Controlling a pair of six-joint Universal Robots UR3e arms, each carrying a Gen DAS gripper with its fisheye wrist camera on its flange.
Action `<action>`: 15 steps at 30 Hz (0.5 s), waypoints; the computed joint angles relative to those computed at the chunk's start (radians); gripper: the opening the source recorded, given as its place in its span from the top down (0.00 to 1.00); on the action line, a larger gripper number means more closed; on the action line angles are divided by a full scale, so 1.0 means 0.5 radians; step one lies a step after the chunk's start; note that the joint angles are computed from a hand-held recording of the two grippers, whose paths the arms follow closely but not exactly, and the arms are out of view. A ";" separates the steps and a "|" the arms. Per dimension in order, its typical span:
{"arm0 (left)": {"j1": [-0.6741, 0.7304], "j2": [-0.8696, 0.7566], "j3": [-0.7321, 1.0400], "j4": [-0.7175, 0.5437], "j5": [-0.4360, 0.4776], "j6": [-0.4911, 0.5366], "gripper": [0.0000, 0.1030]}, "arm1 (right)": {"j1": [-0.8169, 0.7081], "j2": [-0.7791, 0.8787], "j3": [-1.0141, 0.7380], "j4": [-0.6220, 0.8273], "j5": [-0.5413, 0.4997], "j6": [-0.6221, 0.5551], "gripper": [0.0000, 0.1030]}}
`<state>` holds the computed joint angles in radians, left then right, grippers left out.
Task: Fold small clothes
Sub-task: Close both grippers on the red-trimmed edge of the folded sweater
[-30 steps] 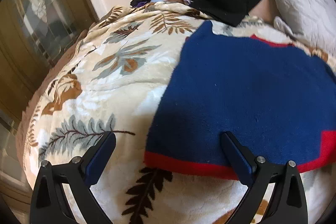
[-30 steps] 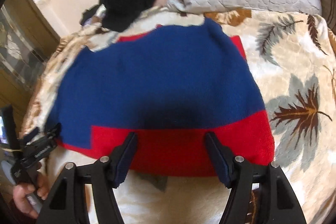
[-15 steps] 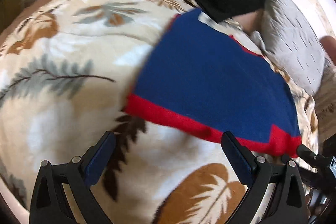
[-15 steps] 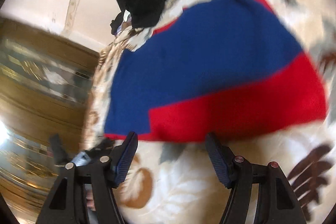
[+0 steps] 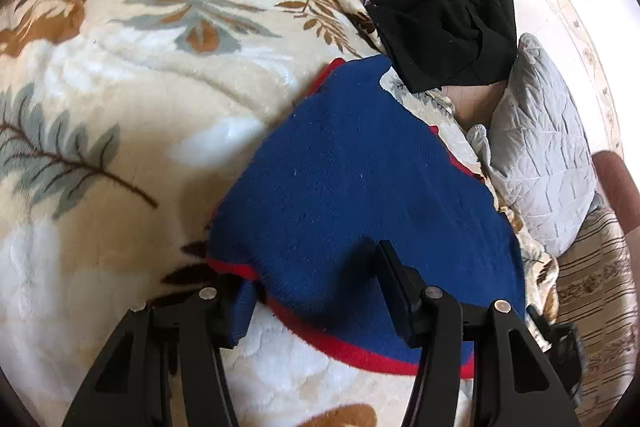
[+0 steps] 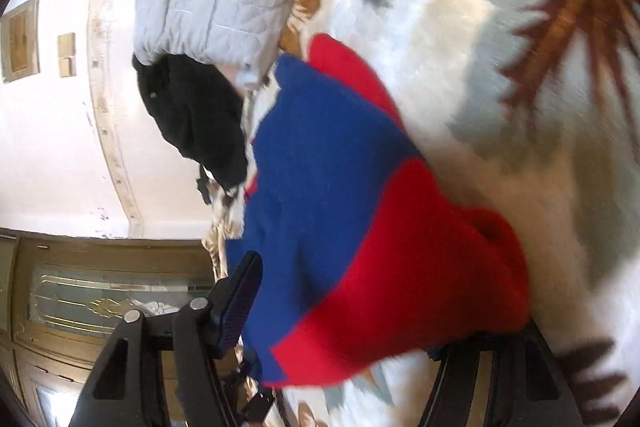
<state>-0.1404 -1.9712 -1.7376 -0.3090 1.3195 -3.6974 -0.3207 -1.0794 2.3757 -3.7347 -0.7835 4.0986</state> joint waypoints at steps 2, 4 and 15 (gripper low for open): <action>0.005 0.008 -0.052 0.082 0.001 -0.013 0.45 | 0.146 -0.071 -0.113 0.159 -0.216 -0.143 0.40; 0.016 0.029 -0.091 0.119 0.002 -0.001 0.54 | 0.197 -0.104 -0.113 0.231 -0.304 -0.249 0.68; 0.073 0.254 -0.365 0.421 -0.126 0.142 0.80 | 0.547 -0.821 -0.020 0.611 -1.015 -0.664 0.78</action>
